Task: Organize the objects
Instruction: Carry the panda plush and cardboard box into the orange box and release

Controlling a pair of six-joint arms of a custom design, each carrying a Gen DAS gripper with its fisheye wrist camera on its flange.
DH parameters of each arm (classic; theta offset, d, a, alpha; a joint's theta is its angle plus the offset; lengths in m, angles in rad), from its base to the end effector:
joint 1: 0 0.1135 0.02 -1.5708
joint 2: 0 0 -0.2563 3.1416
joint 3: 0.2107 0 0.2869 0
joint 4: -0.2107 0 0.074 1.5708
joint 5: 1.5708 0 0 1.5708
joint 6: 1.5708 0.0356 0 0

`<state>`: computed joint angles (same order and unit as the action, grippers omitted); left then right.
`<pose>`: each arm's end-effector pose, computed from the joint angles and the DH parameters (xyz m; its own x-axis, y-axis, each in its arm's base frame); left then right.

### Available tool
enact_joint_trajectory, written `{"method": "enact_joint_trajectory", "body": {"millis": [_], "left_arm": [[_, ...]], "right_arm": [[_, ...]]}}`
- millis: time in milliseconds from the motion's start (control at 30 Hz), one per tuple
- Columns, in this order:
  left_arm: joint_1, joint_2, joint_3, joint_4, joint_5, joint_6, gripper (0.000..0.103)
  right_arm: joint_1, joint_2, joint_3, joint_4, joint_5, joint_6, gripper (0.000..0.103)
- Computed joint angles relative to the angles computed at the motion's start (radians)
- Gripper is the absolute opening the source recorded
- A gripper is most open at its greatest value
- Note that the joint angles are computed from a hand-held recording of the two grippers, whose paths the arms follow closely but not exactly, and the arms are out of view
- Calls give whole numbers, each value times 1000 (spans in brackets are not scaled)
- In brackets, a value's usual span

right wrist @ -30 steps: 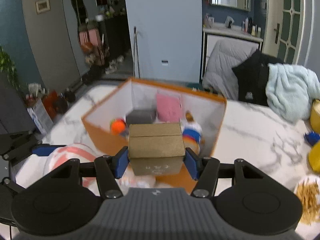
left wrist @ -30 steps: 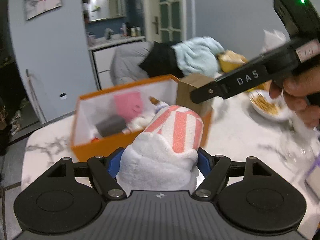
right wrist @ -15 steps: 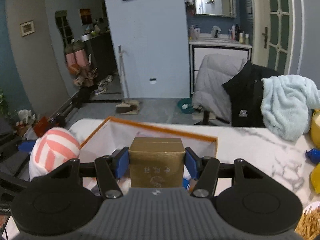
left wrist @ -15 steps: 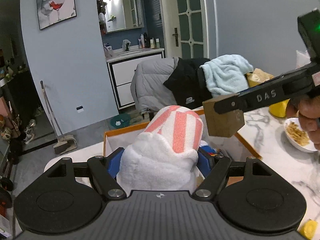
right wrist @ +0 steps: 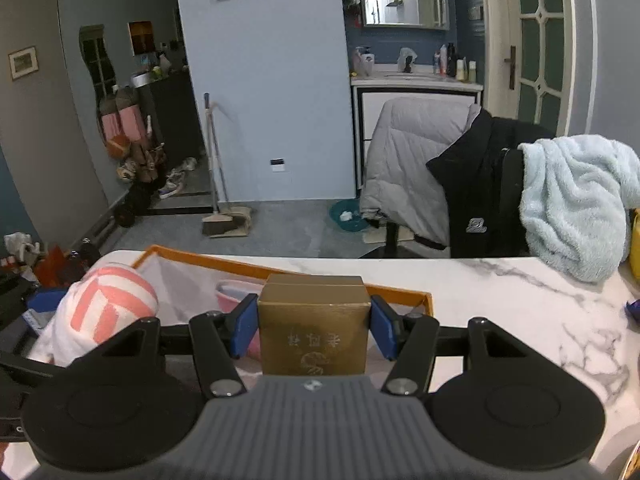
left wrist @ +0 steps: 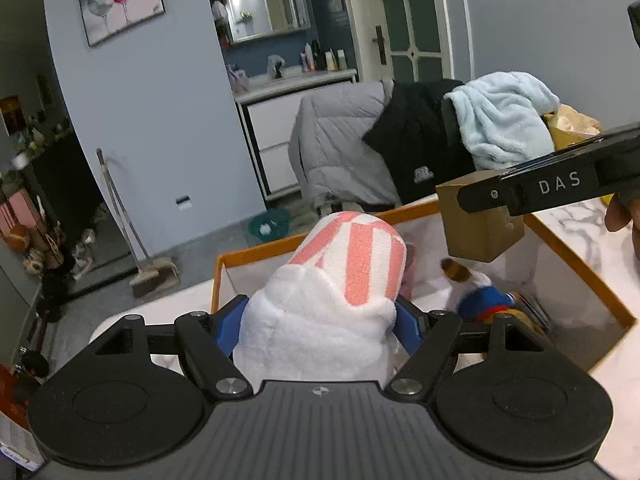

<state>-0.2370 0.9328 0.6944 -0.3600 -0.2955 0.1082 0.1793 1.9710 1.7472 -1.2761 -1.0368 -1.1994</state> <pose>0.2391 -0.0471 0.2506 -0.5454 0.2380 -0.8037 0.0499 0.9664 0.2523 0.4012 0.1039 0.2539 -0.2157 -0.5211 -0.8258 -0.9693 0.0121 0.2456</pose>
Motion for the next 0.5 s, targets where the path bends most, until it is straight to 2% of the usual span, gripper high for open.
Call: {"method": "enact_joint_trajectory", "body": {"millis": [100,167,233,333,400,500], "left_arm": [[16,-42,-57,133,11,2,86],[23,-43,-64,172,16,-1,86],[26,16,-22,138,14,1,86],[20,132,54,35,-15,1,84],[14,155,52,18,-32,1,84],[-4,148,30,22,-62,15,92]], "right_arm": [[15,-4,-28,68,-11,40,60],[25,-4,-38,93,-16,51,60],[37,17,-20,63,-9,7,60],[63,5,-56,110,27,4,60],[73,5,-71,122,45,-10,60],[82,26,-64,92,47,-78,61]]}}
